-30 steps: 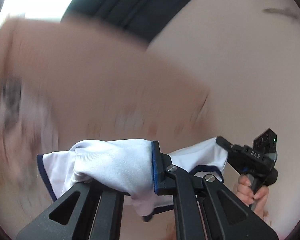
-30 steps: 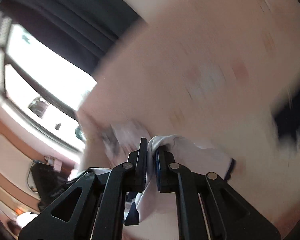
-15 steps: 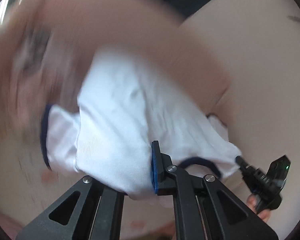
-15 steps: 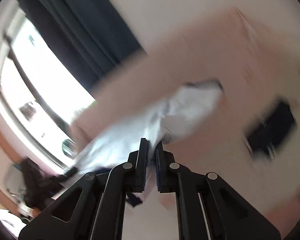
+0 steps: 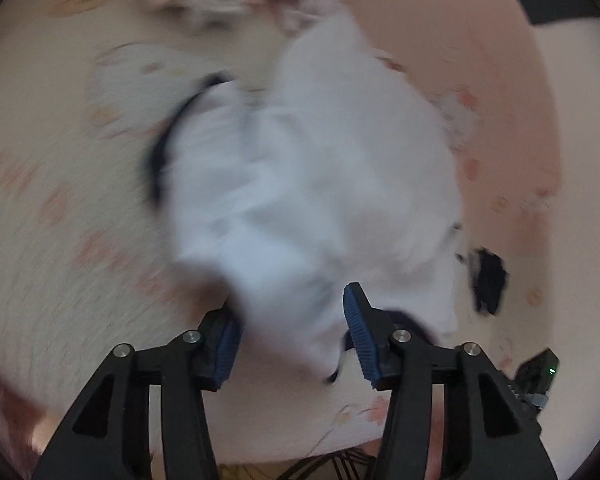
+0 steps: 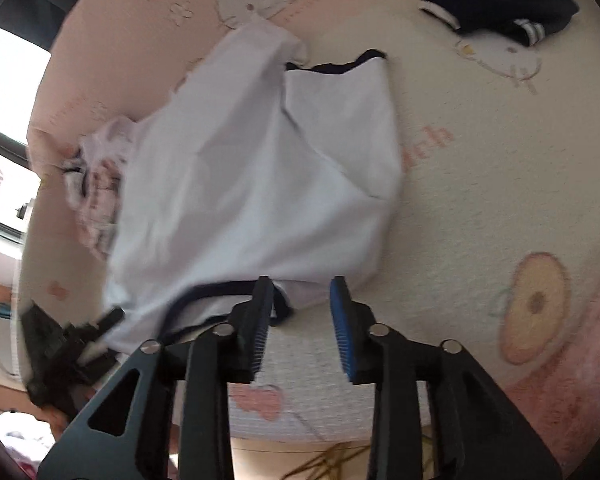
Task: Fold clothes
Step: 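Lay the shirt flat on the bed with both grippers holding the hem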
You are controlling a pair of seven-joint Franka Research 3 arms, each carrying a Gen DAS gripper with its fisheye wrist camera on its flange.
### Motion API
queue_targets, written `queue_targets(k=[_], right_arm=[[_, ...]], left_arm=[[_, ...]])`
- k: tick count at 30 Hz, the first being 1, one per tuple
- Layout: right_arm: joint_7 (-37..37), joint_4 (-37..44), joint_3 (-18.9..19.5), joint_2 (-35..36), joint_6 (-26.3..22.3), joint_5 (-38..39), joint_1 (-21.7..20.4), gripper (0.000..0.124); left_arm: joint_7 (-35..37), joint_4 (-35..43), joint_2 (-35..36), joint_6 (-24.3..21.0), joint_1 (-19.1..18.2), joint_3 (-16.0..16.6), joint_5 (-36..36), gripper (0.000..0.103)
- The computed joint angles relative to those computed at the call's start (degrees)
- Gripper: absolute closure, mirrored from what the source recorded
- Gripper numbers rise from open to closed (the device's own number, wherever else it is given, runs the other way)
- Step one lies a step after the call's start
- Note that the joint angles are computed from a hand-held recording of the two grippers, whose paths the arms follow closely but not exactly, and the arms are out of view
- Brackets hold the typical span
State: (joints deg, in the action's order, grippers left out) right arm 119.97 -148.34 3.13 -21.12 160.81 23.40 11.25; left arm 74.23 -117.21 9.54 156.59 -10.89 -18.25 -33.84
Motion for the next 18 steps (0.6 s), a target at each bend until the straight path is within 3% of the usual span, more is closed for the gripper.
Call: queue_targets(k=[3, 9, 11, 12, 14, 18], right_arm=[[0.43, 1.54, -0.05, 2.03, -0.31, 0.34, 0.19, 0.084], [-0.53, 3.39, 1.5, 6.12, 1.91, -4.53, -0.31, 0.085], [-3.93, 3.78, -0.06, 6.96, 2.42, -2.79, 1.18, 0.092], [-5.39, 3.87, -0.62, 7.29, 2.13, -1.64, 1.86, 0.102], [-9.26, 4.58, -2.3, 7.75, -0.1, 2.07, 3.39, 0.114], [-10.37, 4.82, -2.6, 5.52, -6.88, 4.25, 2.3, 0.116]], left_arm=[[3.69, -0.47, -1.17, -5.33, 0.23, -1.05, -3.38, 0.052], [8.5, 2.1, 1.68, -1.85, -2.2, -1.43, -4.2, 0.054], [8.27, 4.25, 3.33, -1.97, -2.47, -1.52, -1.96, 0.071], [7.1, 6.29, 4.55, -3.95, -2.09, -1.74, 1.1, 0.095], [7.63, 6.19, 3.75, -6.64, -2.25, -1.48, 2.97, 0.098], [9.98, 7.35, 3.12, -9.26, -0.89, -2.11, 1.92, 0.098]])
